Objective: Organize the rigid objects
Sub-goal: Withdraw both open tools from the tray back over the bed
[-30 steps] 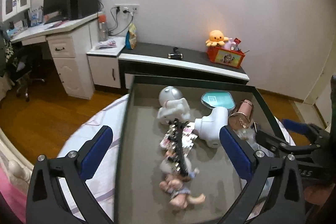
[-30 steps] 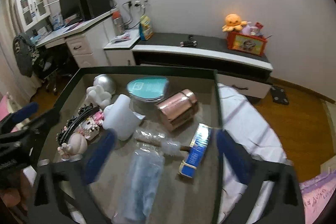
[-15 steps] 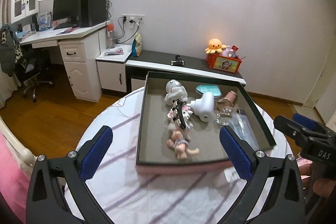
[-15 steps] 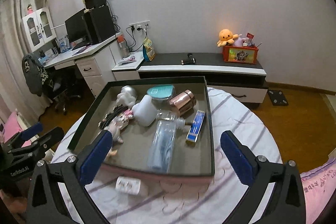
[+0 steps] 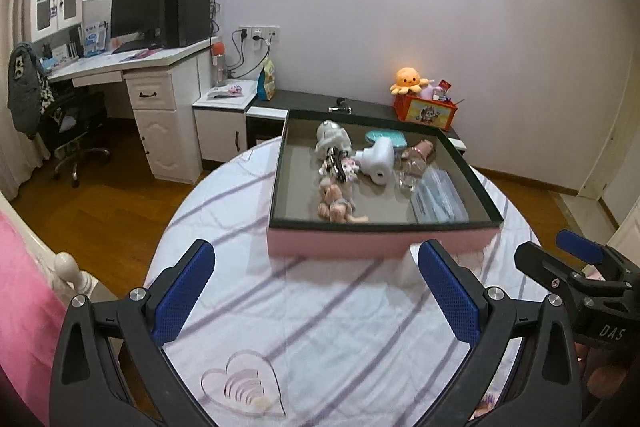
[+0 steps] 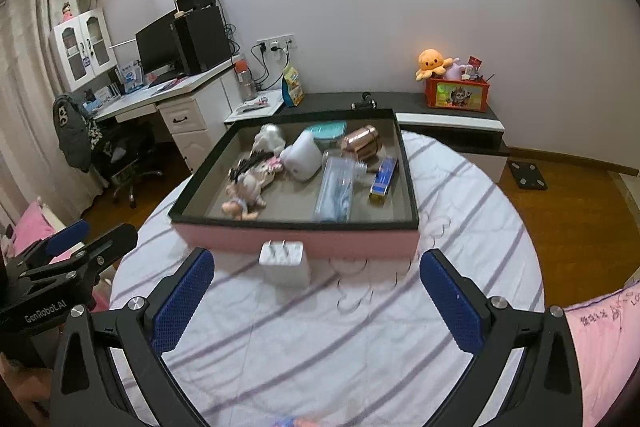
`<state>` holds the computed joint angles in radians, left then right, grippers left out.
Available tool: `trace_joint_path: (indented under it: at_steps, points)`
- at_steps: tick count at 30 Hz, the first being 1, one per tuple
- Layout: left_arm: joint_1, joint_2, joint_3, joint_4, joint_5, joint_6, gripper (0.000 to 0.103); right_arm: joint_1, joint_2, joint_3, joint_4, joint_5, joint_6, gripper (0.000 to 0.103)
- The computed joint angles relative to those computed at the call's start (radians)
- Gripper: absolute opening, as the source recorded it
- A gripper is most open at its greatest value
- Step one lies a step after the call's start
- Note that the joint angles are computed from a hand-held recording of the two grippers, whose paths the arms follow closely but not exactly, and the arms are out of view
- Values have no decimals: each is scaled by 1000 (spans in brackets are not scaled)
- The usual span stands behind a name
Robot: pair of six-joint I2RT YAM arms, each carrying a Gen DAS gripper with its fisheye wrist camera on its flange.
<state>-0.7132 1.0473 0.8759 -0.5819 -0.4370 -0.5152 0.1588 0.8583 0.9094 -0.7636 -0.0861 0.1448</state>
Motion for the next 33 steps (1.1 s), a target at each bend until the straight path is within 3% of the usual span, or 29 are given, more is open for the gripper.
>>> trace_joint_path:
  at_steps: [11, 24, 33]
  points:
    - [-86, -46, -38, -62, -62, -69, 103, 15, -88, -57, -53, 5, 8, 103]
    - [-101, -43, -42, -71, -63, -89, 103, -5, -100, -68, -66, -6, -5, 103]
    - [-118, 2, -63, -46, -49, -114, 103, -79, -169, -139, -127, -68, -62, 103]
